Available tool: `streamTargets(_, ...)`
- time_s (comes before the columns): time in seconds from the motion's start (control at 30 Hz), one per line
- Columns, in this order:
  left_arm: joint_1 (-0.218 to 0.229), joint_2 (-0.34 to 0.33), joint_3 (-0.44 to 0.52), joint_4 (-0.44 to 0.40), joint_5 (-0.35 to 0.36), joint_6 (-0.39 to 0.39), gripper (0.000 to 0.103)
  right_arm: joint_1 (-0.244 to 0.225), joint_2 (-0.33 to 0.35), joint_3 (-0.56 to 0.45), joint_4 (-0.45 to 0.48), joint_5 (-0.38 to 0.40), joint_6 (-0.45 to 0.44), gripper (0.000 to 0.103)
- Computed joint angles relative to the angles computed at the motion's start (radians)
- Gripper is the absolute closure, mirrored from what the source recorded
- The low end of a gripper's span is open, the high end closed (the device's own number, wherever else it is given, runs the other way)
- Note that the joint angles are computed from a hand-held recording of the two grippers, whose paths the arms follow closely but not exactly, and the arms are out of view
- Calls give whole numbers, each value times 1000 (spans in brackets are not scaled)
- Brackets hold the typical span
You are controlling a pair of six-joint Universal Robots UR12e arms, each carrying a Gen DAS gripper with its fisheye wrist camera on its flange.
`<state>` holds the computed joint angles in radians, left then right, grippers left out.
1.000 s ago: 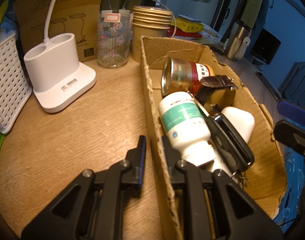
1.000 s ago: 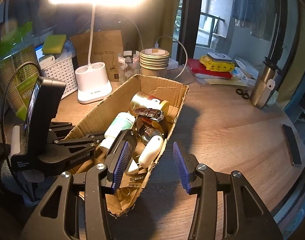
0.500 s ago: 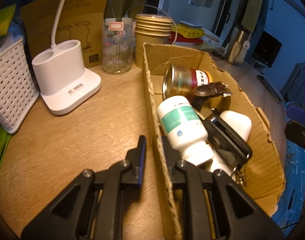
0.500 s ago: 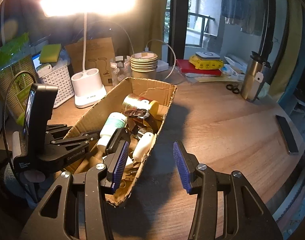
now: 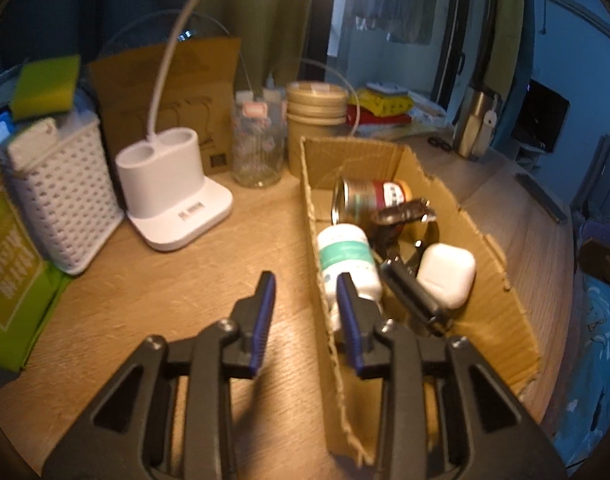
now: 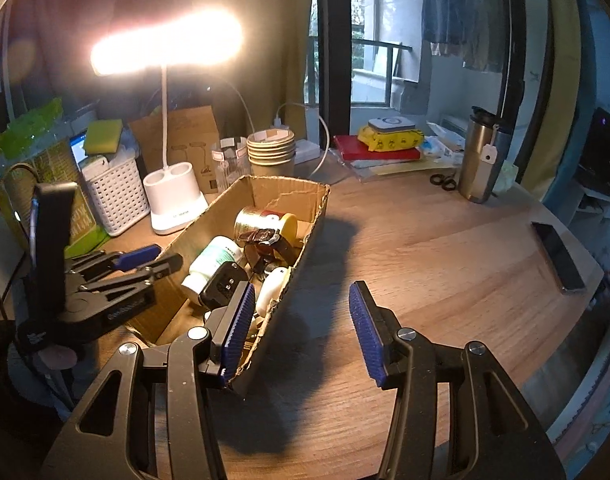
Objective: Organize rigid objects
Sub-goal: 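Lower the box onto the desk with the left gripper and open it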
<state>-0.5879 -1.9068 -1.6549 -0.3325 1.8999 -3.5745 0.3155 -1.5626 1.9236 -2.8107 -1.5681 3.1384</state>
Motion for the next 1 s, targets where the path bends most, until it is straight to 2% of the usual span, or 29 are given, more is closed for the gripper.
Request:
streamTargets(0.17,-26,16,-8,73,52,19,52,-10,-21,22,-38,3,24,49)
streamTargets(0.23,-36,20,-6,91,71,32,51,-13,-31,31,-50,5,29,44)
streamTargets(0.3,-45,25,-4,112,86,47,50,-14,-37,36,-62,4,31,44)
streamTargets(0.4,-60,32,-1,139,104,60,49,-4,-44,42,-77,-35,25,44)
streamTargets(0.43,-64,33,-1,147,110,63,47,6,-48,44,-87,-72,15,44)
streamTargets(0.53,-78,38,-4,186,127,68,36,13,-59,55,-112,-103,14,44)
streamTargets(0.6,-87,41,-7,208,140,72,33,20,-67,65,-139,-132,9,44)
streamTargets(0.73,-102,49,-11,247,140,91,29,29,-81,83,-194,-157,11,38)
streamTargets(0.8,-113,48,-11,275,155,116,25,36,-84,91,-230,-168,16,37)
streamTargets(0.87,-121,49,-12,299,161,137,16,40,-87,98,-256,-170,21,37)
streamTargets(1.0,-138,51,-7,315,190,170,10,50,-95,114,-307,-181,36,36)
